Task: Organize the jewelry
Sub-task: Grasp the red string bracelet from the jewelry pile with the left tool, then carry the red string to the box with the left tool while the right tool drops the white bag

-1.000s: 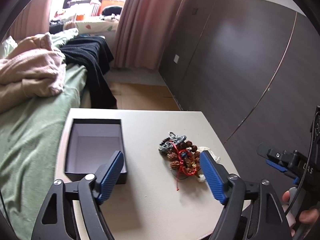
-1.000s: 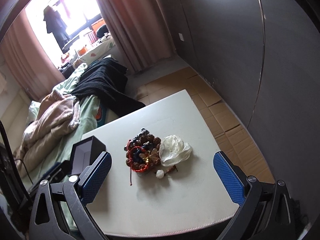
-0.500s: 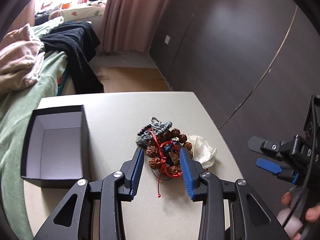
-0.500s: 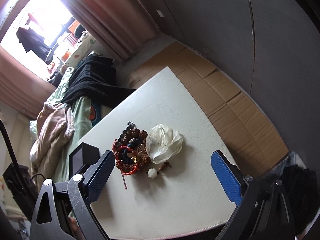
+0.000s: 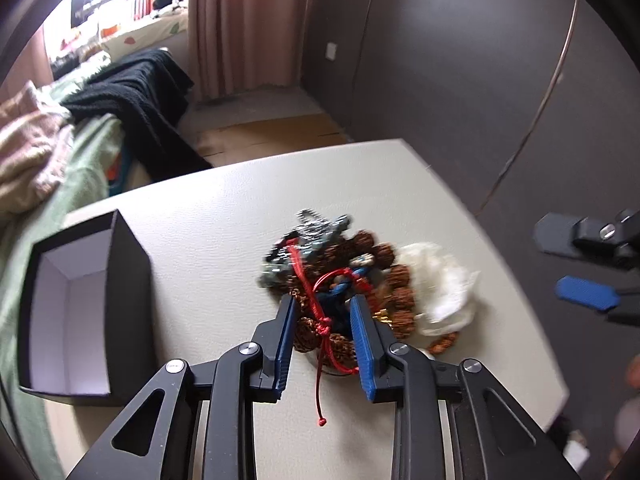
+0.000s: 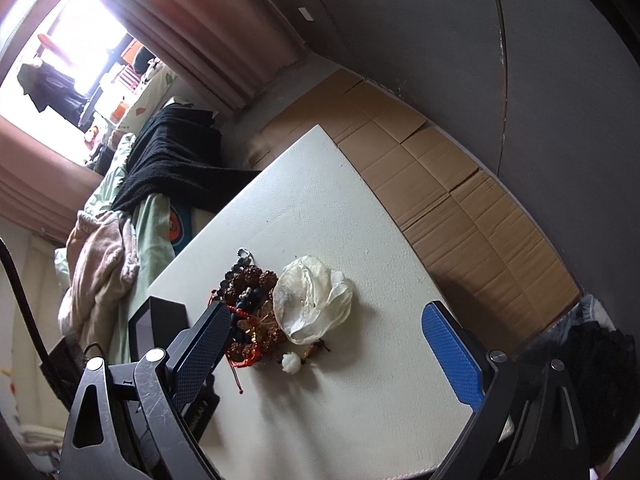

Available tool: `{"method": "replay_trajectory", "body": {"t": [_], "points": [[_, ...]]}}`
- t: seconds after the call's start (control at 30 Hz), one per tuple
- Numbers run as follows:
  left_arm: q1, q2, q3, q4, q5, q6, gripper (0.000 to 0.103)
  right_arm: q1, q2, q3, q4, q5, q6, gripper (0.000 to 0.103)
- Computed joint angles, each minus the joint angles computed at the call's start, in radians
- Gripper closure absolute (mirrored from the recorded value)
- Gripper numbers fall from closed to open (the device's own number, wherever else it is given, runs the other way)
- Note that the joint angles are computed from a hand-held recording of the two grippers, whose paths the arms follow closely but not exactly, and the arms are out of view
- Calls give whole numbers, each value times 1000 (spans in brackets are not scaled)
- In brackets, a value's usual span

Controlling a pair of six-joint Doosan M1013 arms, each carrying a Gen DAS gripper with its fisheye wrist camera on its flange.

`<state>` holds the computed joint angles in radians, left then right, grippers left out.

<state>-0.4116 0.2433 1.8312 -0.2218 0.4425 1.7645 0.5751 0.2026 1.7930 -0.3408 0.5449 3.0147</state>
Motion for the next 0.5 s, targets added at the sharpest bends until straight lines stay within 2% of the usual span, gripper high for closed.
{"method": "replay_trajectory", "body": {"t": [0.03,0.07,0.1,0.17,0.27,0.4,0.5], "points": [[-4,1,0,44,-3,-39,88,-5,5,-3,26,-5,-26,5],[-1,0,0,37,-6,-32,94,-9,8,-4,46,-10,-46,5],[3,0,-1,10,-7,-8,96,-13,13,-5,73,-16,-70,5],[16,0,-4,-84,3,71,97,-20,22,-8,122,-26,-113,8],[28,-6,-2,-137,-1,113,97,-28,41,-20,206,-23,-194,21],[49,-16,1,-241,-1,183,97,-32,67,-39,265,-2,-248,29],[63,-28,4,-274,-8,200,97,-33,84,-52,276,22,-261,32]]}}
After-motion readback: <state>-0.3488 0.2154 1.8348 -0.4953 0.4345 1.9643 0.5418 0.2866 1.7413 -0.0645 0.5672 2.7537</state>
